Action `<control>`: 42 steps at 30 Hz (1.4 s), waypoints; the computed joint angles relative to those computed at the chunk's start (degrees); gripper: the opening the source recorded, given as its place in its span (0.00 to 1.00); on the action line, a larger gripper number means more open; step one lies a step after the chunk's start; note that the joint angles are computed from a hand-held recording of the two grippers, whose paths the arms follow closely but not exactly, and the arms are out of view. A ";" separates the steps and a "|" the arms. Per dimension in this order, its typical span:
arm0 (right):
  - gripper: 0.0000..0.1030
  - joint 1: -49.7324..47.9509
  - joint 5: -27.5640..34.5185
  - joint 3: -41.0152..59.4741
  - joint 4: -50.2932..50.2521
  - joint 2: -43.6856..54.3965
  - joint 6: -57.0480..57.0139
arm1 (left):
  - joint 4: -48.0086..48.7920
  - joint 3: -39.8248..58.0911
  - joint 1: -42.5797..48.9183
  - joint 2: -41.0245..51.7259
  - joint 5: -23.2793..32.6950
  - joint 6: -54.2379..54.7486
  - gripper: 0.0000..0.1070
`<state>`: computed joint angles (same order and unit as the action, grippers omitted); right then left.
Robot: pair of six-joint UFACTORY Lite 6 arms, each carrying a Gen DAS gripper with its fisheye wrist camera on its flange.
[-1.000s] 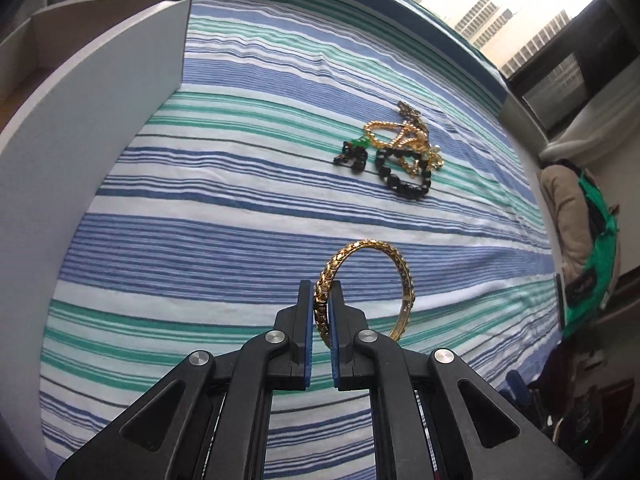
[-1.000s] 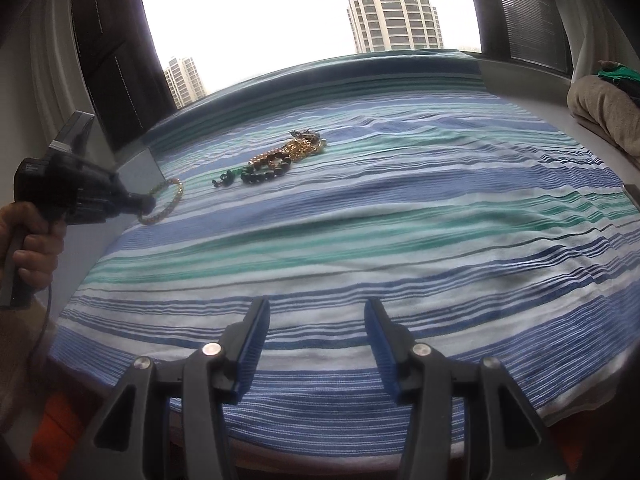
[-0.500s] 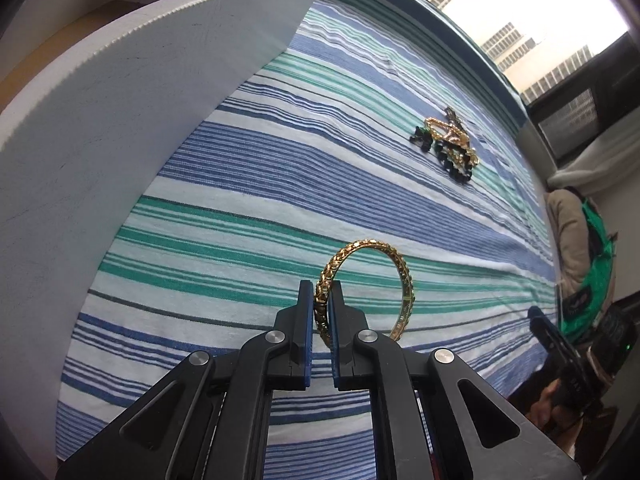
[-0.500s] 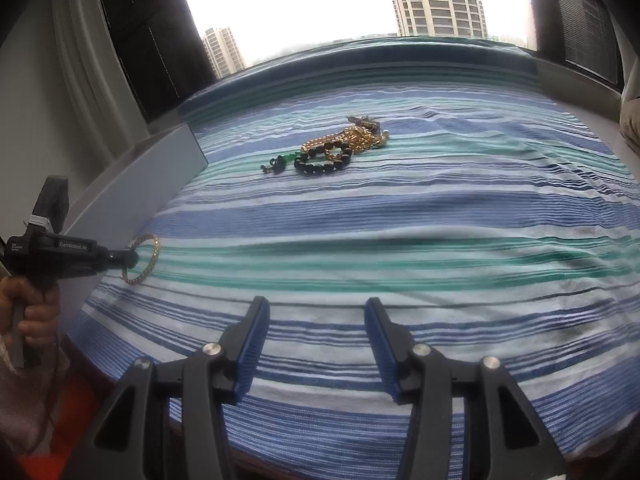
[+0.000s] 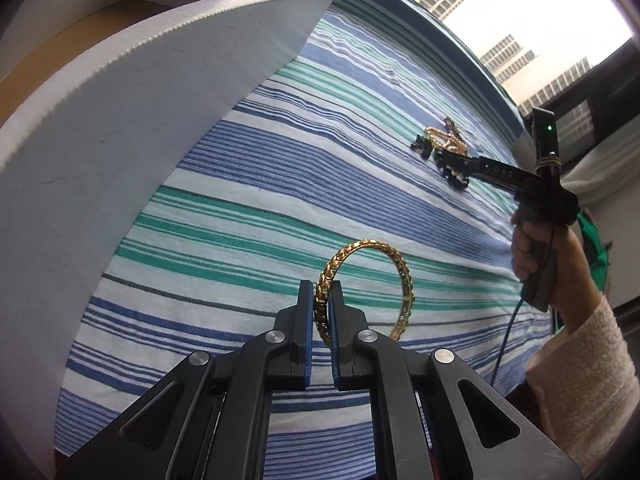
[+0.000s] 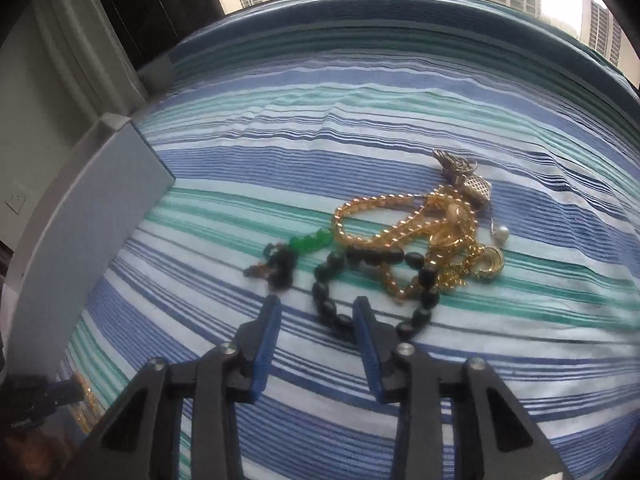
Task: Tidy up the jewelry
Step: 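Close the right tool on the black bead bracelet while the left tool holds the gold bangle, then carry the bangle and black beads into the white box and open both tools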
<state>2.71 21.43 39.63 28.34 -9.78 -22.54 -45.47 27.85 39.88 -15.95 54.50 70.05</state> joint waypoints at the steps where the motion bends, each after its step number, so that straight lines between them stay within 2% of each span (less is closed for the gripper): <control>1: 0.36 1.08 -1.32 2.00 -2.33 3.63 2.37 | 0.08 0.18 0.15 0.14 -0.07 0.07 0.04; 3: 0.34 3.01 -3.51 4.47 -7.79 8.67 7.86 | 0.35 0.52 0.84 0.52 -0.02 0.34 0.04; 4: 0.12 4.25 -5.08 4.30 -11.82 8.59 11.57 | 0.56 0.64 1.19 0.51 0.22 0.34 0.04; 6: 0.11 4.72 -4.04 4.43 -12.67 8.24 12.85 | 1.16 0.79 2.32 -0.26 1.53 0.30 0.04; 10: 0.11 -0.56 1.50 0.68 2.88 -2.12 -0.15 | 2.09 1.81 5.37 -3.63 6.57 -0.38 0.04; 15: 0.11 -6.92 15.52 0.49 11.59 -17.34 -6.51 | 2.97 8.36 13.91 -5.47 20.76 -0.81 0.04; 18: 0.11 -2.69 19.67 4.75 11.73 -21.25 -2.24 | 2.34 15.73 20.75 -4.07 28.35 0.16 0.04; 22: 0.11 12.46 15.97 12.83 6.17 -20.42 10.58 | 0.63 28.48 30.29 3.34 32.85 2.16 0.04; 27: 0.11 28.58 8.63 24.96 2.92 -9.13 20.49 | 0.70 42.28 33.48 17.19 25.01 0.29 0.04; 32: 0.11 38.37 3.50 41.08 -0.14 8.80 26.02 | 4.41 47.03 28.69 26.91 13.72 -2.52 0.04; 36: 0.11 43.35 0.11 55.18 -14.16 24.35 38.43 | 7.08 47.62 23.36 32.50 5.77 -5.86 0.04; 38: 0.11 44.51 0.60 62.19 -19.99 31.91 43.35 | 7.69 46.88 22.74 33.22 3.84 -6.10 0.04; 42: 0.11 46.85 5.58 74.09 -32.10 43.75 52.83 | 8.69 45.53 21.68 33.16 0.78 -7.07 0.06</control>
<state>49.56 27.01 113.73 -3.76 33.96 30.29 -36.78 73.38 61.57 17.21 55.27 62.98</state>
